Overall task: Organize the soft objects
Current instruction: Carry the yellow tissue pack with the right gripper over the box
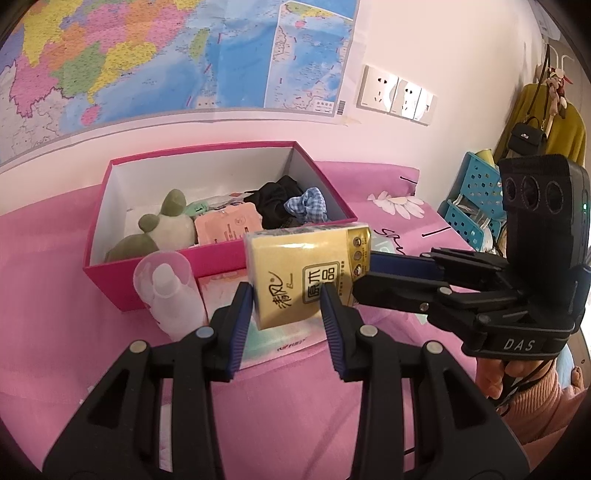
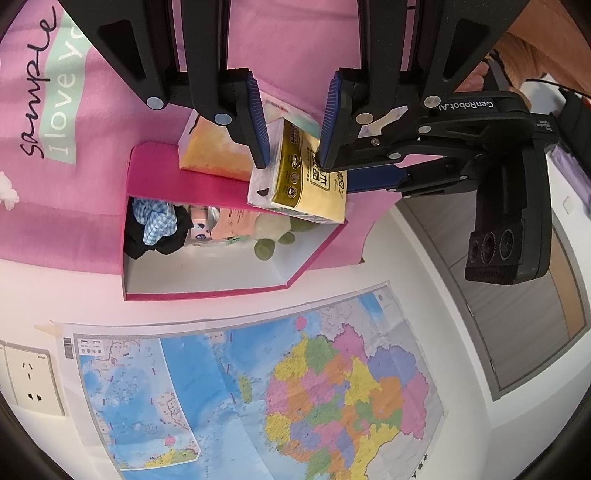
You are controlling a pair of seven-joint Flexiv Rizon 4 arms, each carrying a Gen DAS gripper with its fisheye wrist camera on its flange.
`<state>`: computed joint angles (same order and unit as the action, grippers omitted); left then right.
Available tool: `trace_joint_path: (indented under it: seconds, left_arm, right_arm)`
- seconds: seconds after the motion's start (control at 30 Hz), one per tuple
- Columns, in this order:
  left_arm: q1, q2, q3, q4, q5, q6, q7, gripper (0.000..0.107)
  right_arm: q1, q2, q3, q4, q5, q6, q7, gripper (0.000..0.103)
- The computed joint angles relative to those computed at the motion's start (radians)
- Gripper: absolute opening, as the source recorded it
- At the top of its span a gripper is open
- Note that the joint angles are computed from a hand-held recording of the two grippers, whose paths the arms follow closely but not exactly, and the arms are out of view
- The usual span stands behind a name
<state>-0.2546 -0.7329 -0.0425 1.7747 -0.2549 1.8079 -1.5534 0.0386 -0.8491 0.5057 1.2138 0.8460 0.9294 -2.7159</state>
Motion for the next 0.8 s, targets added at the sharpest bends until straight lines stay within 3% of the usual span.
trace_joint_path:
  seconds: [0.8]
  left_arm:
    - [0.003, -0.02, 0.022, -0.075, 0.001, -0.048, 0.014, 0.039]
  right_arm:
    - [0.025, -0.033, -0.001, -0.068, -0.022, 0.014, 0.024, 0.028]
